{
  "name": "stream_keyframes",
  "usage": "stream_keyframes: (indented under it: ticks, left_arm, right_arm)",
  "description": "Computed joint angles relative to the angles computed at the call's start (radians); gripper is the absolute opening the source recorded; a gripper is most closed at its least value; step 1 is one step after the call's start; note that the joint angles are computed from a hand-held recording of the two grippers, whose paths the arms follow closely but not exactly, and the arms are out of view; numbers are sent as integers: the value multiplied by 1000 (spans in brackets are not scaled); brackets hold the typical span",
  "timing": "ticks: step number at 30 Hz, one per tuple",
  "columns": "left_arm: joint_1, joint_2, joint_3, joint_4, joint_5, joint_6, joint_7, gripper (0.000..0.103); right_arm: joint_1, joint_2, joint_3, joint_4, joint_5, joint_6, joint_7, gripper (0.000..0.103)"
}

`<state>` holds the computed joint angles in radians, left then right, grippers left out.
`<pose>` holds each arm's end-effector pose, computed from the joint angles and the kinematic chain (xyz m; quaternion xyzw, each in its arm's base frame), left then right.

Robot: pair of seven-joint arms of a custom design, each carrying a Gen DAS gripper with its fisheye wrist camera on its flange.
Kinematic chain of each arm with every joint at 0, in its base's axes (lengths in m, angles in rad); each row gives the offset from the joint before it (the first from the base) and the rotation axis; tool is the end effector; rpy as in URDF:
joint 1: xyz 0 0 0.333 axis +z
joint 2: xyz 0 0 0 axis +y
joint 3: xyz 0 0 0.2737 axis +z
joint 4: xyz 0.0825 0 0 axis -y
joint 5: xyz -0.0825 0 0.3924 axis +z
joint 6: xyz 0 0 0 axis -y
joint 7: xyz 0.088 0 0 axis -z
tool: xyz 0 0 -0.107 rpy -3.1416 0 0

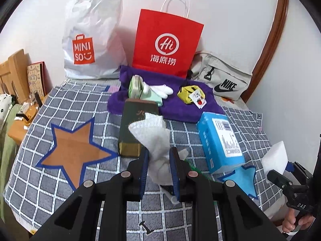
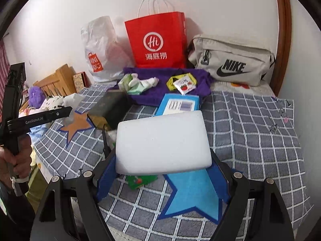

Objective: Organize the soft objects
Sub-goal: 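Carry the tissue with the left tool while the right tool carries the foam block toward the purple towel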

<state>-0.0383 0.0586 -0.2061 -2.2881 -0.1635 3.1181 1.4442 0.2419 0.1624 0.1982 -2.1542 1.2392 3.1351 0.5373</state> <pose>0.5596 -0.1246 0.3698 -0.6709 0.6386 -0.3310 0.1804 0.5496 0.1660 0.3311 -0.7149 0.5723 -0.1640 0.3667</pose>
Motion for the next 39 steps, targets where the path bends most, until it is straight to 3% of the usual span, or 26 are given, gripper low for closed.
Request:
stream_keyframes:
  ticks: [10,27,31,39]
  left_arm:
    - [14,33,11,80,51,-42,-34,20]
    - [47,132,3,237,111,-109,-78,20]
    - [45,156,3,278,127,-129,-87,20]
    - [31,231,18,387,194,-173,-136,20]
  right_arm:
    - [-13,32,-8,56,-107,-14,93,81]
    - [-32,162,-37,233,-510,-64,406,81]
    - [-64,200,-11,285,-548,-77,424,81]
    - [-43,296,-57,431,-679,-137,545,81]
